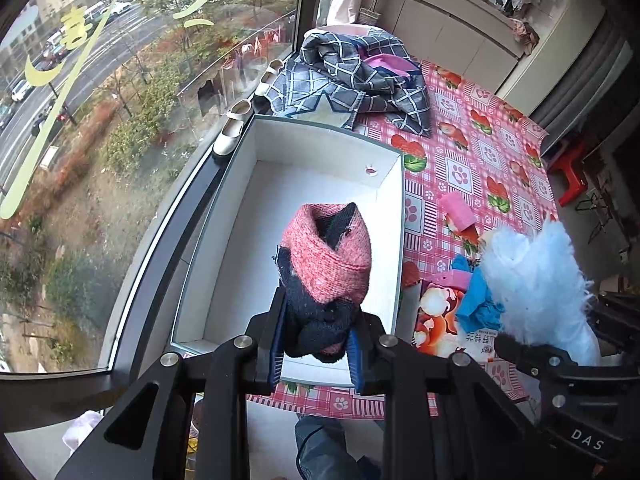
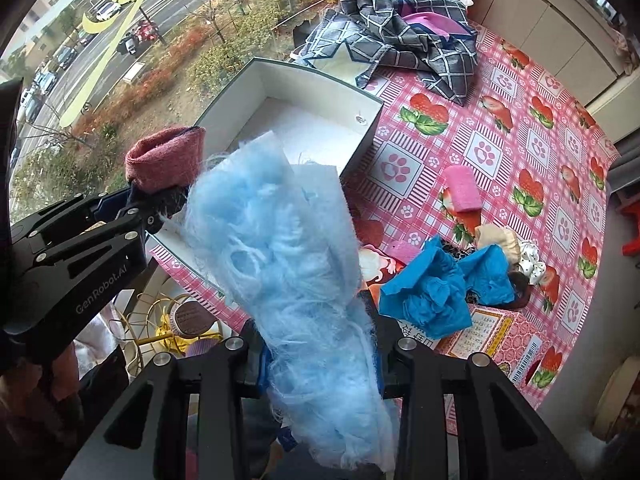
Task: Organize soft objects
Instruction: 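Bring both held items over the open white box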
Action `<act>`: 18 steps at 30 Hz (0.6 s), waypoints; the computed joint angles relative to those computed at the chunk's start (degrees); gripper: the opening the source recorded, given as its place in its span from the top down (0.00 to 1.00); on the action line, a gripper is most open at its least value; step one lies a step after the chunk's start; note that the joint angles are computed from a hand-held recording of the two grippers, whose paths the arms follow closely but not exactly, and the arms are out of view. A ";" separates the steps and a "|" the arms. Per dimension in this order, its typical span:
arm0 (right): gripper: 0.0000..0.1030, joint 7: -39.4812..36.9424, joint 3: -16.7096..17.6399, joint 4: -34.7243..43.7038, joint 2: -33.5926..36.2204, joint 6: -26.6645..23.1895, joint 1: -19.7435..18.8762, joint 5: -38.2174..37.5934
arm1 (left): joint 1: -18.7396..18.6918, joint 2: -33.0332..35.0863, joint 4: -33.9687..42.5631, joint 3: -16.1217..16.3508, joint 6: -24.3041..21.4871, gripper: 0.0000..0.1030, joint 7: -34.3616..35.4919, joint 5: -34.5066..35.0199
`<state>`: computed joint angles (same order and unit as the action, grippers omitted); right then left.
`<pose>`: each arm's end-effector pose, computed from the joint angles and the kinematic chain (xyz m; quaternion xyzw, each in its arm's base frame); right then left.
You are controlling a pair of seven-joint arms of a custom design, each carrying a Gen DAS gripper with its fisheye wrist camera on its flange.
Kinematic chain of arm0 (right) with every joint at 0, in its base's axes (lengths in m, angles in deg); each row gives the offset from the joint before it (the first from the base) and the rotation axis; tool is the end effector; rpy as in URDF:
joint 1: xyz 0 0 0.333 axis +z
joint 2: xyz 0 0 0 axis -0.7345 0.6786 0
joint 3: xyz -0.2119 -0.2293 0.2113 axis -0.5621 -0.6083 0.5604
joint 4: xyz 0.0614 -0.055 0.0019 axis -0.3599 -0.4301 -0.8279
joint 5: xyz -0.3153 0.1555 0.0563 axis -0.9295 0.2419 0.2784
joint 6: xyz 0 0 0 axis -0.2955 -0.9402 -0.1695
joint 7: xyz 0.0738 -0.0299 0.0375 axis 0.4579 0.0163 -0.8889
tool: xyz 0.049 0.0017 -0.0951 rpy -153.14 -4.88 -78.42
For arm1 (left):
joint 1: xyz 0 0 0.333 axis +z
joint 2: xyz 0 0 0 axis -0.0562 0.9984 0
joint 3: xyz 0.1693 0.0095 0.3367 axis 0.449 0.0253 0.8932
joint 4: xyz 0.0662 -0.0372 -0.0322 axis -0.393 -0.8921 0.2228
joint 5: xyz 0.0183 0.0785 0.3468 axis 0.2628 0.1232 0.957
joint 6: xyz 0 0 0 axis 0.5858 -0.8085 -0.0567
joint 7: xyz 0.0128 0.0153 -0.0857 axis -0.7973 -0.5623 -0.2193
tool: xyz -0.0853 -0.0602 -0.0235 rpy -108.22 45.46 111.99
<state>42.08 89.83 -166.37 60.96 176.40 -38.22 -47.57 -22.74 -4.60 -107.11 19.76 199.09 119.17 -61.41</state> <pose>0.5687 0.1054 0.5580 -0.7000 0.7021 -0.0622 0.1146 0.6064 -0.3197 0.5062 -0.5805 0.7909 -0.1862 0.0530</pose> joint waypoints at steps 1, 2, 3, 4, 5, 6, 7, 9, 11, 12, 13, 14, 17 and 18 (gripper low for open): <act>0.65 -0.03 0.02 0.04 0.04 -0.01 0.01 -0.01 | 0.11 -0.07 -0.12 0.02 0.06 0.73 0.12 -0.05; 0.65 -0.04 0.03 0.09 0.11 0.01 0.02 -0.01 | 0.14 -0.13 -0.18 0.06 0.08 0.73 0.13 -0.03; 0.65 -0.06 0.05 0.24 0.25 -0.05 0.03 -0.01 | 0.17 -0.12 -0.17 0.05 0.06 0.73 0.18 -0.06; 0.65 -0.05 0.08 0.33 0.32 -0.09 0.06 -0.02 | 0.17 -0.10 -0.13 0.07 -0.02 0.73 0.15 -0.04; 0.65 -0.08 0.12 0.46 0.44 -0.17 0.09 0.03 | 0.20 -0.08 -0.10 0.09 -0.11 0.73 0.15 -0.06; 0.65 -0.13 0.14 0.55 0.54 -0.22 0.10 0.07 | 0.26 -0.05 -0.03 0.09 -0.26 0.73 0.15 -0.13; 0.65 -0.19 0.19 0.63 0.63 -0.29 0.13 0.13 | 0.35 0.06 0.03 0.10 -0.34 0.73 0.19 -0.21; 0.65 -0.33 0.27 0.91 0.87 -0.53 0.19 0.21 | 0.44 0.15 0.05 0.15 -0.54 0.73 0.17 -0.29; 0.65 -0.52 0.32 1.13 1.10 -0.67 0.22 0.27 | 0.59 0.19 -0.04 0.19 -0.58 0.73 0.18 -0.39; 0.65 -0.63 0.35 1.23 1.23 -0.72 0.24 0.29 | 0.61 0.25 0.04 0.23 -0.69 0.73 0.12 -0.40; 0.65 -0.72 0.37 1.38 1.36 -0.79 0.26 0.30 | 0.61 0.38 0.14 0.26 -0.73 0.73 0.08 -0.36; 0.65 -0.79 0.40 1.58 1.51 -0.88 0.28 0.28 | 0.66 0.45 0.23 0.27 -0.83 0.73 0.09 -0.38; 0.65 -0.92 0.48 2.08 1.90 -1.11 0.36 0.22 | 0.70 0.81 0.70 0.26 -1.35 0.73 0.11 -0.45; 0.65 -1.00 0.53 2.39 2.10 -1.25 0.40 0.20 | 0.74 0.94 0.89 0.25 -1.54 0.73 0.18 -0.50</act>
